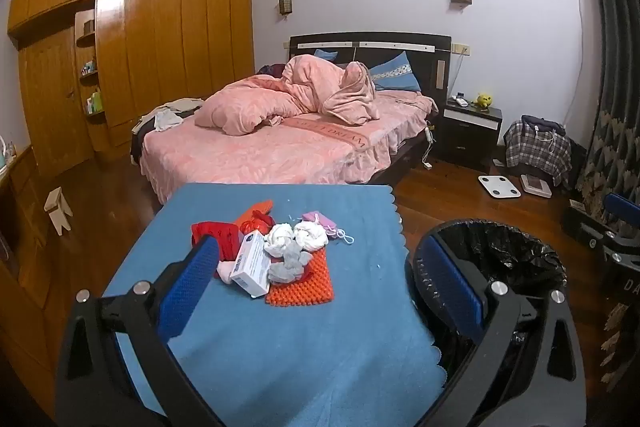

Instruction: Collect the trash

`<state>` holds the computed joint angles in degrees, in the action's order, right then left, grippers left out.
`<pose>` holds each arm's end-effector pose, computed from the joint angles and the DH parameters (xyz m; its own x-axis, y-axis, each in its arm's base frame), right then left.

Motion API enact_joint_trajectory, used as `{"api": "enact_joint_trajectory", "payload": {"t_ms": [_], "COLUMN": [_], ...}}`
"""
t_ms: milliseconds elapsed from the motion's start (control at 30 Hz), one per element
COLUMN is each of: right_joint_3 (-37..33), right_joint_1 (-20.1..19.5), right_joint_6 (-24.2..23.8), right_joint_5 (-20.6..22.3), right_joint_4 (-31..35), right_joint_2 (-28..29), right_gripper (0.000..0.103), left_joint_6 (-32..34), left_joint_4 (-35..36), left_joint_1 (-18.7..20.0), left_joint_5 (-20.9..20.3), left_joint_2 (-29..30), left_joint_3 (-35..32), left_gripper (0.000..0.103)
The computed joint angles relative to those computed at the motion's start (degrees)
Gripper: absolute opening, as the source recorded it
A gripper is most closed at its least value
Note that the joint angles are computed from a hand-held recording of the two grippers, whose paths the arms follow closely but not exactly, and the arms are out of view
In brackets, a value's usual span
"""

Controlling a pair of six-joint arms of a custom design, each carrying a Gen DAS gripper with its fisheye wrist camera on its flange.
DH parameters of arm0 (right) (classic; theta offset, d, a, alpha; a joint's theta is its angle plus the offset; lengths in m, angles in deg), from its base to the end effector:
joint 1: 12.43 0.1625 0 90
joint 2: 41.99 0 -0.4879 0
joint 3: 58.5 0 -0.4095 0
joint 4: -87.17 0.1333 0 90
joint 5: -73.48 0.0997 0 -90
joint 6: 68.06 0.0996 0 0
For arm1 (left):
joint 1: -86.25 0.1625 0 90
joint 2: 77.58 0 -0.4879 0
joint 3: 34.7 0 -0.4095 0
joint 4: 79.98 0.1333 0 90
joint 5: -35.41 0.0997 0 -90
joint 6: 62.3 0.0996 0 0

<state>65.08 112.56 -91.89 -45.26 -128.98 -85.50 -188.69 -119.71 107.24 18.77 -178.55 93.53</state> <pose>0.3891 -0.4070 0.1063 -0.6781 -0.4300 0.5961 -0.7343 0.4313 -0.5241 -0.1653 -0.3084 0.3504 -0.6196 -0.4197 -0.6633 0.5009 0.4391 -0.7458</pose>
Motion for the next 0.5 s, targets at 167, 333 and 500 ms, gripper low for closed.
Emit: {"api": "enact_joint_trajectory", "payload": {"t_ms": [167,333,500], "right_joint_3": [-0.1,0.0,0.0], "right_joint_1": [0.0,0.0,0.0], "right_joint_6": [0.2,0.0,0.0], "right_joint_5": [-0.1,-0.1,-0.1], "right_joint_4": [0.4,0.1,0.0], "right_joint_2": [0.0,0.0,0.1], "right_gripper": [0.097,0.097,0.097], "left_joint_6": [0.5,-1.0,-1.7], "left_joint_4": [-0.2,1.1,1.8], "left_joint_1": [0.0,-0.2,-0.2], "left_joint_5": [0.4,0.2,0.1], "left_joint_2": [-0.1,0.1,0.2], "left_joint_3": [0.2,0.0,-0.1], "left_gripper": [0.098,0.098,0.098]}}
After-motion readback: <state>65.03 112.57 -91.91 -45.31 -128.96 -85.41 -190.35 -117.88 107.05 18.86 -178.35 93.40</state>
